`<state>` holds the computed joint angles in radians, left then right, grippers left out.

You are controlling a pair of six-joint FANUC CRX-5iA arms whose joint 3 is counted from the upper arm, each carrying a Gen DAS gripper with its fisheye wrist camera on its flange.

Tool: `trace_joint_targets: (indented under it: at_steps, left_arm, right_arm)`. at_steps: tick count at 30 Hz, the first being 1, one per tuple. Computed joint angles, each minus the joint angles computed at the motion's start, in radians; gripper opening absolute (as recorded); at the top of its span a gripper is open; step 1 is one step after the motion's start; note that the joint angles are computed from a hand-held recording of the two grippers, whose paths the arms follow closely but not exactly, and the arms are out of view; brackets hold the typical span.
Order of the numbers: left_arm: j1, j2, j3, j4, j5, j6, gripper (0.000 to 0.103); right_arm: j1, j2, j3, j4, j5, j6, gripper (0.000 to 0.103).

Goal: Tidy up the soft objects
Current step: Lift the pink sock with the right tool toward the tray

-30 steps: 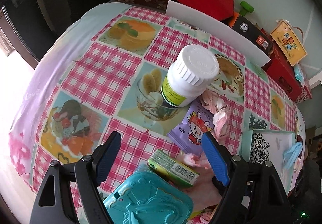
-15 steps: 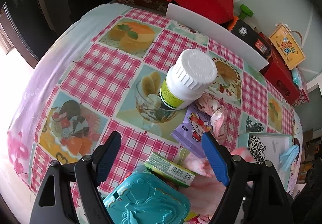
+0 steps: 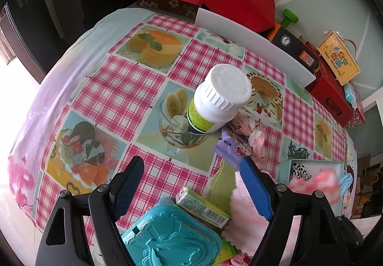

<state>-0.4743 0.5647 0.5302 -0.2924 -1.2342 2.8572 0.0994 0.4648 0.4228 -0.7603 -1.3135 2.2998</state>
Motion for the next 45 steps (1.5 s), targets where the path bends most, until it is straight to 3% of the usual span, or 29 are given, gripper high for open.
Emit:
trace_joint_targets:
  at_steps: [15, 24, 35, 45]
  left_arm:
    - [0.000, 0.003, 0.004, -0.001, 0.000, -0.007, 0.082]
    - [0.005, 0.077, 0.090, 0.034, -0.021, -0.104, 0.082]
    - [0.012, 0.260, 0.320, 0.078, -0.178, -0.267, 0.082]
    - [0.014, 0.329, 0.403, 0.072, -0.245, -0.322, 0.082]
  right_arm:
    - [-0.057, -0.045, -0.001, -0.045, 0.033, 0.025, 0.013]
    - [-0.119, -0.019, 0.055, -0.045, 0.072, -0.064, 0.013]
    - [-0.149, 0.010, 0.094, -0.042, 0.076, -0.118, 0.013]
    - [-0.136, 0.017, 0.091, -0.013, 0.077, -0.130, 0.013]
